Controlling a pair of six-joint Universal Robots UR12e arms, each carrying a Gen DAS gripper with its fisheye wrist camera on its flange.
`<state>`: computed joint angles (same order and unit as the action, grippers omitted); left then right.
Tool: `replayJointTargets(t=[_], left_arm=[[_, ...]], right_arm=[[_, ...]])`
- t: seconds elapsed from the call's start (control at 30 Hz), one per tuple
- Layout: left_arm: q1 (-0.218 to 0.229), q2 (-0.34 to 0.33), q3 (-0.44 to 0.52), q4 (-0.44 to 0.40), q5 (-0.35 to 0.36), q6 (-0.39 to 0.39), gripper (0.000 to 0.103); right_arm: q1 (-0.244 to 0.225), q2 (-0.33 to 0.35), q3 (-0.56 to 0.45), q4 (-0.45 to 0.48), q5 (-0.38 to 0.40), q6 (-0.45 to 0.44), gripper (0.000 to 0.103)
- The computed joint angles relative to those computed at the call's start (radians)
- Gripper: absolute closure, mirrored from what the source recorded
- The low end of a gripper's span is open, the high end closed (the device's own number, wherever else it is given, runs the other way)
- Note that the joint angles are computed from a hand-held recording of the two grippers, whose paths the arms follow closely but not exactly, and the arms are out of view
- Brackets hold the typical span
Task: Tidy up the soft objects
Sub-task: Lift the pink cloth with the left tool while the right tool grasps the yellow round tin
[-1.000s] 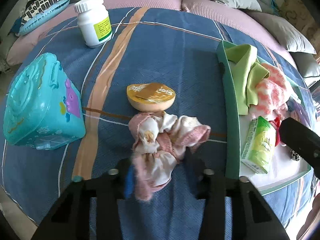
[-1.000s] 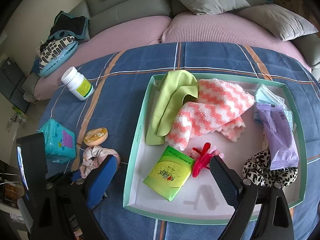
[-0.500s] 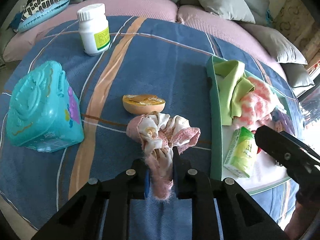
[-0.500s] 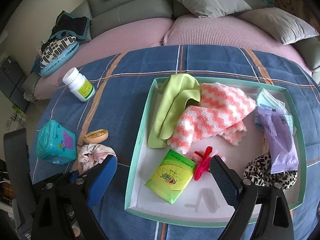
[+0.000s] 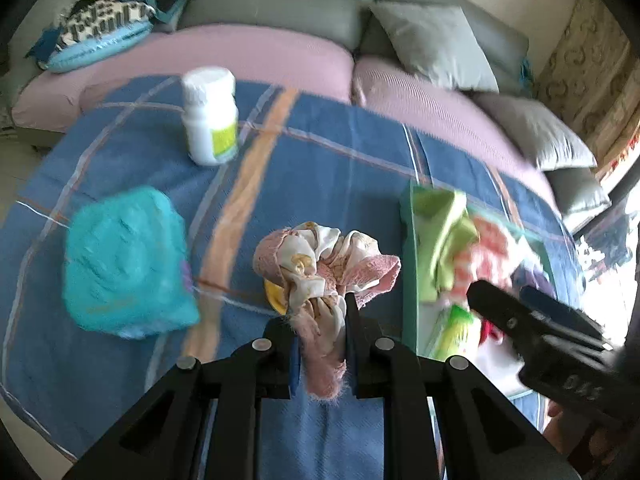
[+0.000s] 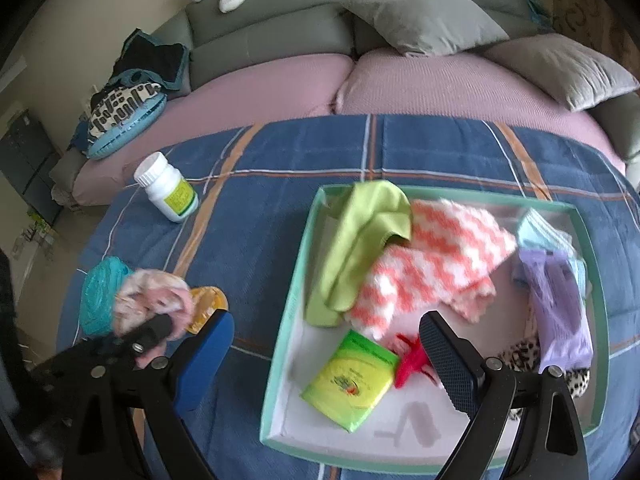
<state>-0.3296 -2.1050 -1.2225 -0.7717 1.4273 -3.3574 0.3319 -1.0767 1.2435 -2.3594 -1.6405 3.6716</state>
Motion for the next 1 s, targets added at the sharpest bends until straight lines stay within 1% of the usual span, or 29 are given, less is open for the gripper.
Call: replayJointTargets(t=[0.17, 0.3, 0.43, 0.5, 0.53, 0.67, 0.77, 0.83, 0.9, 1.0], left_arm=[[0.019, 0.015, -0.009, 0.07, 0.029, -0.036, 0.084], [0.031, 0.028, -0.022, 0.108, 0.074, -0.062, 0.084], [0.046, 0.043, -0.044, 0.139, 0.105, -0.092, 0.084], [0.051, 0.047, -0.052, 0.144, 0.123, -0.106, 0.084], [0.054, 0.052, -0.059, 0.146, 0.127, -0.111, 0.084], [0.063, 0.061, -0.076, 0.153, 0.141, -0.135, 0.084], [0.07, 0.071, -0.092, 0.164, 0.147, -0.153, 0.084], [0.074, 0.075, -0.098, 0.168, 0.147, -0.163, 0.084], [0.076, 0.076, -0.101, 0.166, 0.146, -0.17, 0.084], [0.076, 0.075, -0.1, 0.156, 0.143, -0.174, 0.084]], right_arm=[[0.014, 0.033, -0.053, -0.006, 0.0, -0.065, 0.007], [0.028, 0.068, -0.103, 0.001, 0.018, -0.117, 0.007], [0.044, 0.108, -0.159, 0.055, 0.036, -0.171, 0.007], [0.051, 0.124, -0.181, 0.084, 0.045, -0.191, 0.015], [0.054, 0.134, -0.196, 0.1, 0.051, -0.204, 0.017], [0.067, 0.165, -0.236, 0.141, 0.068, -0.24, 0.018], [0.072, 0.184, -0.258, 0.168, 0.077, -0.26, 0.022], [0.073, 0.194, -0.27, 0.182, 0.078, -0.263, 0.023], [0.074, 0.204, -0.281, 0.195, 0.084, -0.264, 0.028], [0.076, 0.212, -0.288, 0.207, 0.08, -0.266, 0.029]])
